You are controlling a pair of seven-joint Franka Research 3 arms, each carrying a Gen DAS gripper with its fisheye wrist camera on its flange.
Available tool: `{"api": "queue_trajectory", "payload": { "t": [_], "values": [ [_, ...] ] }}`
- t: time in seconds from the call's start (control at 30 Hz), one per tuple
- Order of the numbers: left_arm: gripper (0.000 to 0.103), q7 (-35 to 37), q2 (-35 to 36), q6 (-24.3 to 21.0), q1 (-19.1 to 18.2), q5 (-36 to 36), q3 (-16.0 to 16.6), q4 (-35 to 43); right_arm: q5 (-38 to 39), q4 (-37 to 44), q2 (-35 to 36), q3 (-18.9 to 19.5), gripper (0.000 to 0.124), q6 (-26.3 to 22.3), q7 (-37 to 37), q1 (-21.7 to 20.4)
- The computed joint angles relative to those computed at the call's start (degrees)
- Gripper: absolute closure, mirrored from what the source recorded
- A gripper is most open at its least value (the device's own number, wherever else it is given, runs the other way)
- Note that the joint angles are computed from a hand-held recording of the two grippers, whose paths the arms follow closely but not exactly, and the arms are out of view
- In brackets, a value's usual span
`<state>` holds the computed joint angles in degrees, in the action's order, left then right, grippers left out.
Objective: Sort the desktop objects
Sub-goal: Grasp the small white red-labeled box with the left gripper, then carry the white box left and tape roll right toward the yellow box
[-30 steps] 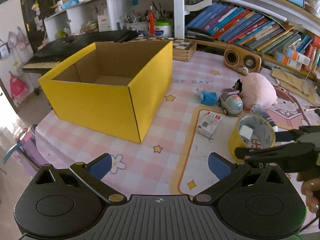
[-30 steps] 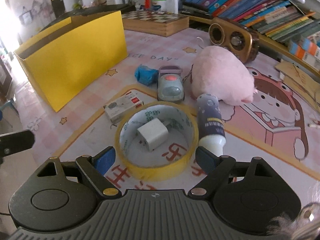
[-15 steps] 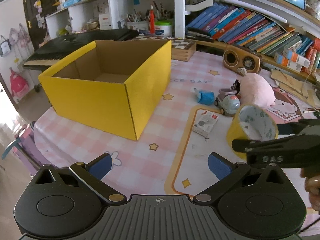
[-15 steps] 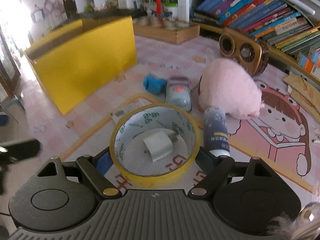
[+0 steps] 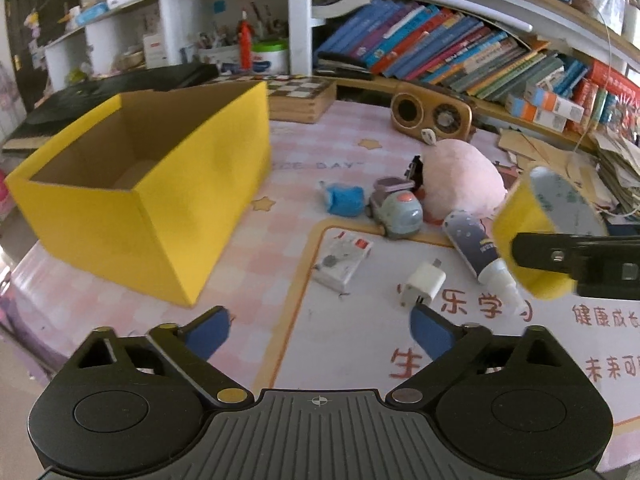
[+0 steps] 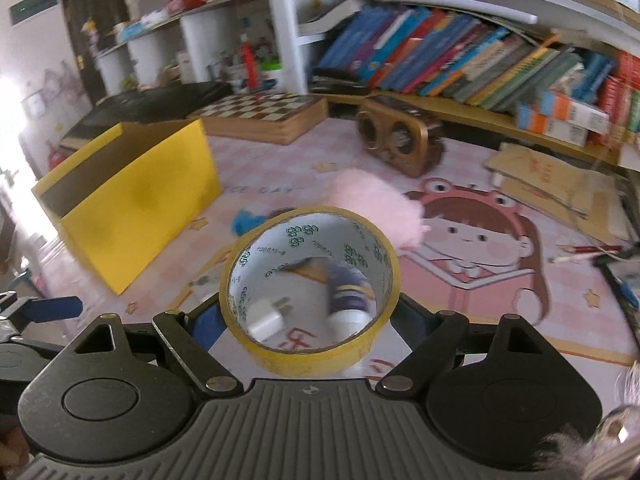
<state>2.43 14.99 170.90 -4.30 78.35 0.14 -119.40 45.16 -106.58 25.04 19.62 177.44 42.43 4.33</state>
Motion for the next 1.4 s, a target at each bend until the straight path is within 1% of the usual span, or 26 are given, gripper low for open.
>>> {"api": "queue_trajectory", "payload": {
  "t": [0.07, 0.1, 0.17, 0.23, 0.27, 0.37, 0.4, 0.47, 0.53, 0.63, 0.7, 0.77, 0.83, 0.87, 0.9, 0.93, 0.97, 1.0, 1.1, 1.17, 1.3, 1.37, 1.4],
  "values": [
    [0.021, -1.2, 1.9, 0.1, -0.4, 2.2, 0.4, 2.1, 0.0, -0.5, -0.4, -0.7, 0.039, 0.5, 0.9, 0.1],
    [0.023, -1.2, 2.8, -0.1, -0.6, 2.8, 0.6, 3.2, -0.2, -0.7, -0.5, -1.1, 0.039, 0.4, 1.4, 0.1],
    [0.031, 0.7, 5.2, -0.2, -0.5, 1.8, 0.5, 5.7, -0.3, -1.2, -0.8, -1.1, 0.039, 0.3, 1.6, -0.4],
    [0.035, 3.5, 7.9, 0.4, -0.5, -0.1, 0.8, 8.5, -0.4, -1.2, -0.8, -1.2, 0.039, -0.2, 1.7, -0.6],
    [0.037, 5.1, 8.9, 0.8, -0.6, -1.2, 1.0, 9.6, -0.4, -1.3, -0.8, -1.2, 0.039, -0.3, 1.6, -0.7],
    [0.045, 13.1, 12.3, 1.1, -0.6, -6.3, 0.9, 12.7, -0.3, -1.2, -0.6, -0.9, 0.039, -0.7, 0.9, -1.1],
    [0.047, 16.0, 13.3, 1.1, -0.4, -8.4, 0.6, 13.6, -0.1, -1.1, -0.6, -0.9, 0.039, -0.9, 0.7, -1.2],
    [0.054, 21.2, 14.8, 0.6, 0.2, -12.8, -0.2, 14.7, 0.1, -1.0, -0.5, -0.9, 0.039, -1.1, 0.3, -1.4],
    [0.058, 24.5, 15.5, 0.5, 0.7, -16.8, -0.6, 15.0, 0.3, -1.0, -0.5, -1.0, 0.039, -1.3, 0.0, -1.3],
    [0.061, 24.6, 15.6, 2.9, -0.2, -19.9, 1.1, 14.4, 0.6, -1.0, -0.6, -1.3, 0.039, -2.0, -0.3, -1.3],
    [0.064, 24.3, 15.5, 4.0, -2.0, -20.5, 3.3, 14.0, 0.5, -1.0, -0.6, -1.9, 0.039, -2.7, -0.3, -0.9],
    [0.071, 25.0, 15.4, 5.1, -3.3, -21.4, 4.8, 13.6, 0.4, -1.0, -0.6, -2.5, 0.039, -3.2, -0.2, -0.5],
    [0.075, 25.8, 15.1, 5.1, -4.4, -23.0, 5.9, 13.0, 0.6, -1.0, -0.6, -2.6, 0.039, -3.3, -0.5, -0.3],
    [0.075, 27.4, 14.9, 4.9, -3.7, -24.9, 5.2, 12.7, 0.9, -1.0, -0.7, -2.5, 0.039, -3.3, -0.8, -0.4],
    [0.075, 27.8, 14.3, 5.0, -3.7, -26.5, 5.1, 12.0, 1.1, -1.0, -0.7, -2.5, 0.039, -3.3, -1.1, -0.4],
    [0.075, 26.4, 13.7, 6.1, -5.2, -26.5, 7.0, 11.3, 1.4, -1.1, -0.7, -2.3, 0.039, -3.2, -1.5, -0.5],
    [0.075, 23.9, 12.9, 7.6, -7.7, -25.4, 10.1, 10.2, 1.9, -1.2, -0.8, -2.0, 0.039, -3.2, -2.0, -0.7],
    [0.075, 22.1, 12.1, 8.8, -9.6, -24.6, 12.4, 9.3, 2.4, -1.3, -1.0, -1.7, 0.039, -3.2, -2.7, -1.0],
    [0.075, 16.3, 9.2, 13.2, -14.5, -22.8, 18.8, 6.0, 4.0, -1.4, -1.3, -1.1, 0.039, -3.4, -4.3, -1.3],
    [0.075, 14.3, 7.5, 15.9, -17.7, -23.1, 22.6, 3.8, 5.4, -1.6, -1.7, -0.7, 0.039, -3.4, -5.6, -1.4],
    [0.075, 12.9, 4.7, 20.8, -25.8, -25.1, 32.1, -0.7, 8.6, -2.4, -2.7, 0.1, 0.039, -2.6, -8.8, -1.2],
    [0.075, 13.9, 3.7, 22.6, -28.2, -26.9, 34.7, -2.6, 9.6, -3.0, -3.4, -0.2, 0.039, -2.3, -9.5, -0.6],
    [0.075, 14.6, 3.2, 23.3, -28.6, -27.7, 35.1, -3.3, 9.9, -3.3, -3.8, -0.6, 0.039, -2.1, -9.6, 0.0]
  ]
}}
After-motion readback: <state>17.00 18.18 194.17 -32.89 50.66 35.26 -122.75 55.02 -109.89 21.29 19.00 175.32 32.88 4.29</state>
